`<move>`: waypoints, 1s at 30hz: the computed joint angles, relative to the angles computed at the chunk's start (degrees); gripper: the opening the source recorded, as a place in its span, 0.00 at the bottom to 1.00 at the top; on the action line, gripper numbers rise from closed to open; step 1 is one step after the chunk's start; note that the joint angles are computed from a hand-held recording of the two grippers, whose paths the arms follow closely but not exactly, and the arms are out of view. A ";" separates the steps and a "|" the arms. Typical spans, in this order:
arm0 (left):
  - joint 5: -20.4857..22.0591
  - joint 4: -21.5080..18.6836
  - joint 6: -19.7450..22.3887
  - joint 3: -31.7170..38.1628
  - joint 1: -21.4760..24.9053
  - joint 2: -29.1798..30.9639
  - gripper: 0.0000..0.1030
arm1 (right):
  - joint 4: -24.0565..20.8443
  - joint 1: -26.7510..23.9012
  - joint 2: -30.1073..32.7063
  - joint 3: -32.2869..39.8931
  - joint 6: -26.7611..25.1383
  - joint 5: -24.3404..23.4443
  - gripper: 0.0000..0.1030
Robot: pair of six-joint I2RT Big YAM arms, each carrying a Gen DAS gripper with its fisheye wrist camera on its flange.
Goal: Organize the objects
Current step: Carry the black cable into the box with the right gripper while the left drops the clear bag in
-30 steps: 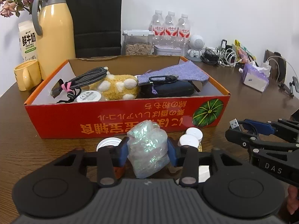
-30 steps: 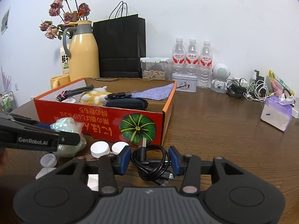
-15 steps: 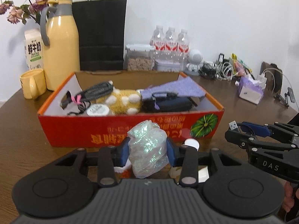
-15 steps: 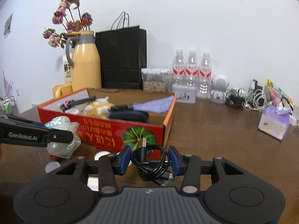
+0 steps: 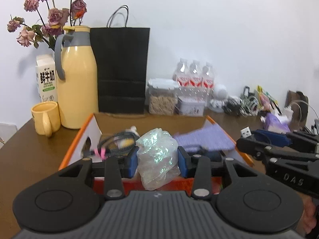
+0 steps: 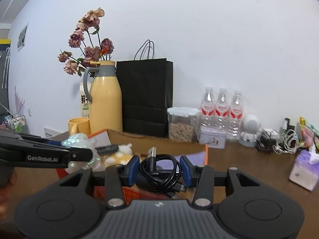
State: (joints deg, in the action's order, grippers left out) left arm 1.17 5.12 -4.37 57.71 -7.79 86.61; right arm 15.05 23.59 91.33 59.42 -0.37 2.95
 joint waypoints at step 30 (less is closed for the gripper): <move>-7.23 1.98 -0.80 13.85 1.06 14.45 0.59 | -13.51 0.29 18.90 24.48 2.91 1.72 0.42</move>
